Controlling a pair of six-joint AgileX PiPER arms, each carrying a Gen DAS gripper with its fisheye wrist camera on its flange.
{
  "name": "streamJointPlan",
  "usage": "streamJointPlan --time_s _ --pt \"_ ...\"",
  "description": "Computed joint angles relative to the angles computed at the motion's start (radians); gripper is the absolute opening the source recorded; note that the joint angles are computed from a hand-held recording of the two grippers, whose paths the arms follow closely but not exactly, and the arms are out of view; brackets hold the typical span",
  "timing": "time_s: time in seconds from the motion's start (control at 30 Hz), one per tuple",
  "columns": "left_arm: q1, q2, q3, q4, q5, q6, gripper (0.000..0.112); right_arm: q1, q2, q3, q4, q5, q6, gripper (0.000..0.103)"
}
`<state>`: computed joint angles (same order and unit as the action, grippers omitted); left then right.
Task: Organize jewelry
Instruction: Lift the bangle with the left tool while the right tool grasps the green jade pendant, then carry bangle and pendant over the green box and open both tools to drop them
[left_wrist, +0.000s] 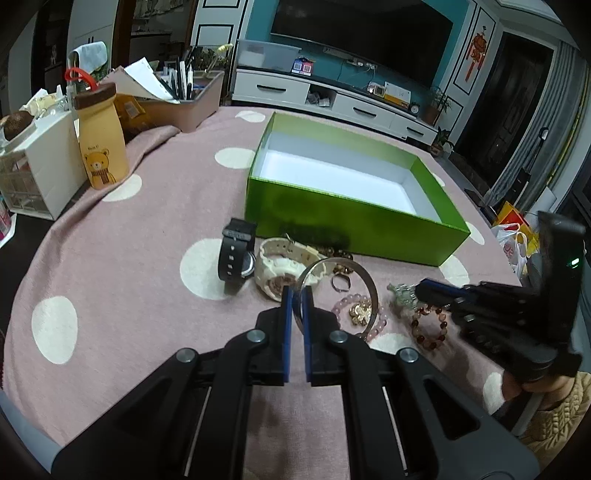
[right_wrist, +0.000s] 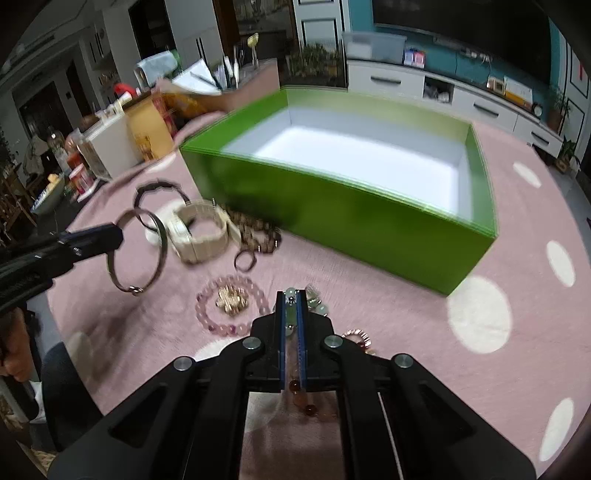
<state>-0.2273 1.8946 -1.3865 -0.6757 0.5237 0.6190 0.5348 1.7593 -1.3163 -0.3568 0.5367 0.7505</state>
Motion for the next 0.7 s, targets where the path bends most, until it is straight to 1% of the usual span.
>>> streamJointPlan --time_s 0.13,0.3,0.5,0.63,0.7 --pt "0.004 -0.007 -0.021 0.0 0.011 -0.003 0.005 -0.019 -0.072 0.001 -0.021 0.001 0.008 0.005" --pt "-0.003 0.008 -0.105 0.039 0.05 -0.049 0.005 -0.034 -0.123 -0.029 -0.071 0.025 0.019 0.005" --pt "-0.019 0.072 -0.291 0.134 0.127 -0.163 0.005 -0.057 -0.131 -0.112 -0.105 0.063 -0.003 0.005" --pt "-0.04 0.131 -0.44 0.211 0.178 -0.247 0.005 -0.098 -0.119 -0.159 -0.065 0.066 -0.067 0.005" --pt "-0.05 0.177 -0.54 0.253 0.22 -0.296 0.005 -0.109 -0.11 -0.177 -0.056 0.071 -0.083 0.005"
